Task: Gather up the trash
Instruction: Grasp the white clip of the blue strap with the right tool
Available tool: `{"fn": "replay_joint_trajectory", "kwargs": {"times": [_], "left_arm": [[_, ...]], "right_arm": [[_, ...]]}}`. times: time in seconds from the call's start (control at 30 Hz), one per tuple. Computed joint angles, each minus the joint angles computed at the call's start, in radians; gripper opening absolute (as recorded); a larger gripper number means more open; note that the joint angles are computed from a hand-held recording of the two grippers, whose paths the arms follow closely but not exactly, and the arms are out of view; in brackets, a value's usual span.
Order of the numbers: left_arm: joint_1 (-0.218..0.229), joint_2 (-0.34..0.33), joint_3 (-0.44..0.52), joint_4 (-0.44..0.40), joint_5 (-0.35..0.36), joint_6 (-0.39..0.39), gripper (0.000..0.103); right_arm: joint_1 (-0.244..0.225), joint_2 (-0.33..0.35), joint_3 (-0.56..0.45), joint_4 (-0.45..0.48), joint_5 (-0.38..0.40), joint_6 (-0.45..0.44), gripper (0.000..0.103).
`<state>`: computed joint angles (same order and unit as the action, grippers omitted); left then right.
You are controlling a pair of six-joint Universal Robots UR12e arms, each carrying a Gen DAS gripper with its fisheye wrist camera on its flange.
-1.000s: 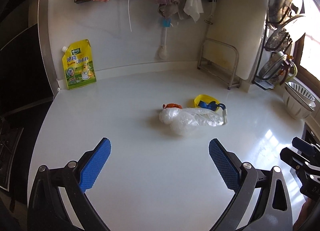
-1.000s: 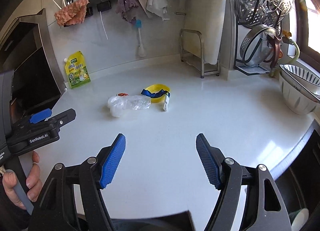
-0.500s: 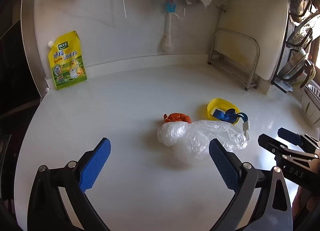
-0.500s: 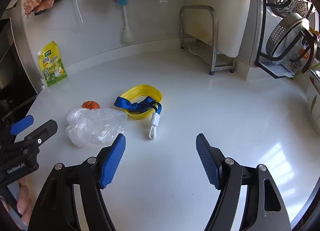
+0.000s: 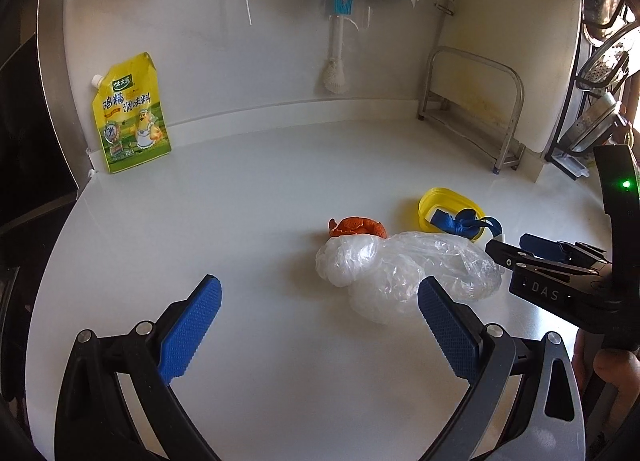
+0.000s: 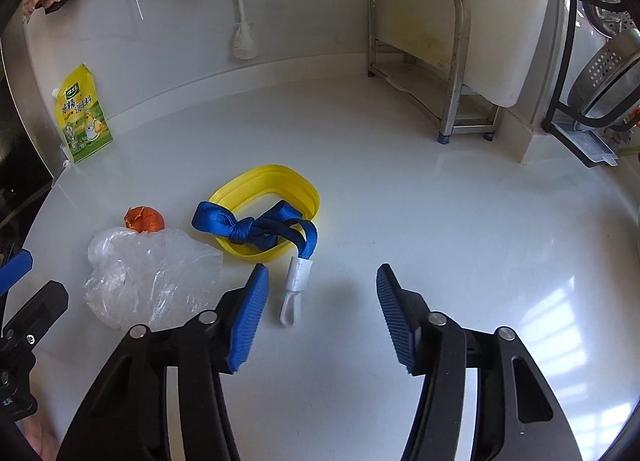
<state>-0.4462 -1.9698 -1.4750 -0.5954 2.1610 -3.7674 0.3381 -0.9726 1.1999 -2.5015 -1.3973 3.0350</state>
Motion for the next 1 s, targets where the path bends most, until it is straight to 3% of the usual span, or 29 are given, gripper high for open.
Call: {"fn": "replay_joint_trajectory", "kwargs": {"times": [0.07,0.17,0.3,0.63,0.77,1.0], "left_arm": [[-0.001,-0.001,0.000,-0.002,-0.002,-0.001,0.097],[-0.003,-0.003,0.001,0.001,-0.002,0.002,0.097],[-0.006,-0.005,0.004,-0.005,-0.001,0.005,0.097],[-0.009,-0.005,0.005,0.000,-0.005,-0.013,0.097],[-0.009,-0.007,0.015,0.003,-0.015,-0.032,0.097],[-0.012,-0.041,0.080,-0.074,0.008,-0.039,0.097]], "right_arm": [[0.001,0.004,-0.008,0.017,0.007,-0.011,0.044],[0.002,0.006,-0.013,0.034,0.016,-0.027,0.025],[0.001,-0.004,0.007,-0.004,0.031,-0.040,0.006],[-0.018,-0.054,0.096,-0.174,0.083,0.017,0.006],[-0.030,-0.070,0.118,-0.188,0.103,0.040,0.006],[-0.047,-0.095,0.157,-0.226,0.108,0.069,0.006]]}}
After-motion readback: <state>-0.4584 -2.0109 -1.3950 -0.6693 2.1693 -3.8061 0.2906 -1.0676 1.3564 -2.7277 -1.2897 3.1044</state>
